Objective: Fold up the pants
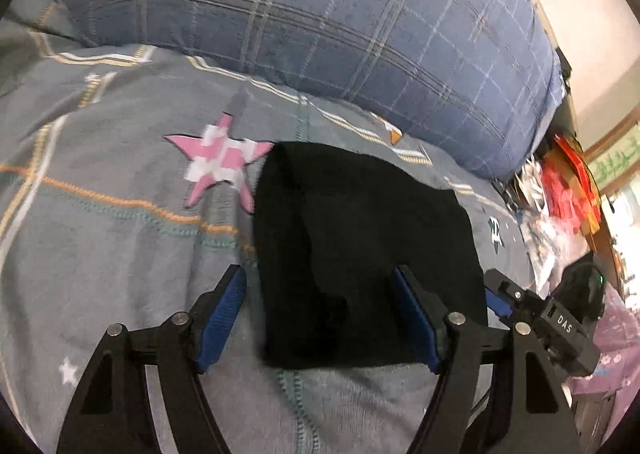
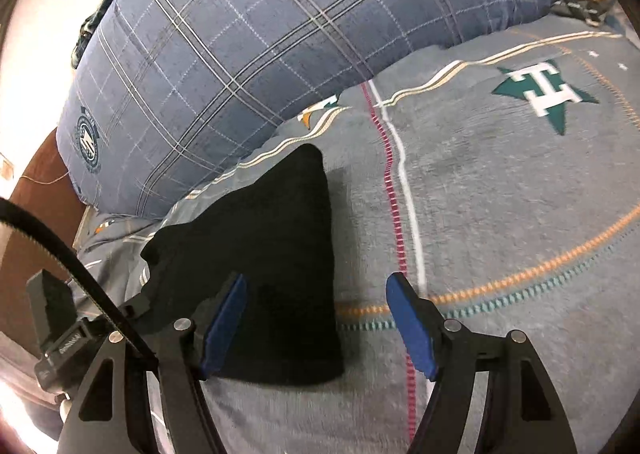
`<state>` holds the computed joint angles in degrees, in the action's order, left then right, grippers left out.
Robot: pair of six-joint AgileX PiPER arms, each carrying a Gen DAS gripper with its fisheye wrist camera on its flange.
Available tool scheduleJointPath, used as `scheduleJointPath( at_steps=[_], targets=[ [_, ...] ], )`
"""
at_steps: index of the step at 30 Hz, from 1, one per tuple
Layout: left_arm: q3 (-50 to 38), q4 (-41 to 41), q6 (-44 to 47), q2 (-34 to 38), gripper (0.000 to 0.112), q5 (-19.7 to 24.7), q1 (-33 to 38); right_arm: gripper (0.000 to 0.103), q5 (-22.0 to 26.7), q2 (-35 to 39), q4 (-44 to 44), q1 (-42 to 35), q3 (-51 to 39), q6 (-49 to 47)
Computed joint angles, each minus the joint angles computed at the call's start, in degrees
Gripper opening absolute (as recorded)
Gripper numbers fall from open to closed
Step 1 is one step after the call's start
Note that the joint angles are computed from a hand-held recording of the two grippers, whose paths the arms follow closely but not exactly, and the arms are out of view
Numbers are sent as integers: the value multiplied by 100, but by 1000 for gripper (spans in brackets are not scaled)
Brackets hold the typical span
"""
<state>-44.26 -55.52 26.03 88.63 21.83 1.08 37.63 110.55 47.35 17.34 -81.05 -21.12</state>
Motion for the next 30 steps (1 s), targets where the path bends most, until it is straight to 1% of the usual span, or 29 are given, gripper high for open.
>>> scheduleJointPath(
  at_steps=[2, 3, 6, 7, 8, 9, 10, 11, 12, 14, 15, 18, 21, 25, 27, 30],
  targets=[
    [-121, -575, 627, 251, 73, 245, 89, 77, 98, 180, 121, 12, -169, -76],
    [-202, -734, 791, 393, 76, 337, 98, 77, 149, 272, 173, 12, -253, -123],
    [-439, -694, 740, 722, 86, 333, -21, 77, 339, 595, 293, 39, -565, -176],
    [-478, -704, 720, 796, 87, 304, -62, 77, 387, 701, 394, 50, -660, -249],
    [-505, -550, 543, 794, 87, 162, -175, 77, 400, 787, 517, 53, -729, -372],
    [-508, -395, 367, 759, 77, 132, -214, 77, 437, 864, 558, 68, -825, -413],
    [-508, -201, 101, 709, 72, 102, -250, 73, 561, 955, 560, 75, -978, -429],
    [-482, -143, -32, 611, 64, 119, -258, 63, 704, 1006, 416, 106, -1137, -293],
    [-449, -163, -26, 522, 59, 166, -249, 50, 674, 946, 290, 143, -1138, -217],
    [-402, -95, -125, 282, 56, 253, -258, 35, 752, 760, 332, 171, -1099, -435],
    [-382, -150, -99, 185, 55, 311, -242, 32, 778, 658, 309, 185, -1088, -483],
    [-488, -248, -158, -4, 55, 491, -239, 31, 958, 441, 424, 169, -1178, -562],
    [-782, 174, -629, -131, 55, 511, -326, 31, 1094, 385, 362, 149, -1518, -405],
    [-1221, 392, -877, -84, 54, 724, -245, 31, 1390, 567, 501, -25, -2057, -200],
    [-1476, 732, -1184, -27, 54, 758, -268, 31, 1488, 631, 560, -101, -2249, -138],
    [-1813, 1397, -1713, 91, 55, 733, -339, 31, 1570, 853, 425, -53, -2749, 140]
  ],
)
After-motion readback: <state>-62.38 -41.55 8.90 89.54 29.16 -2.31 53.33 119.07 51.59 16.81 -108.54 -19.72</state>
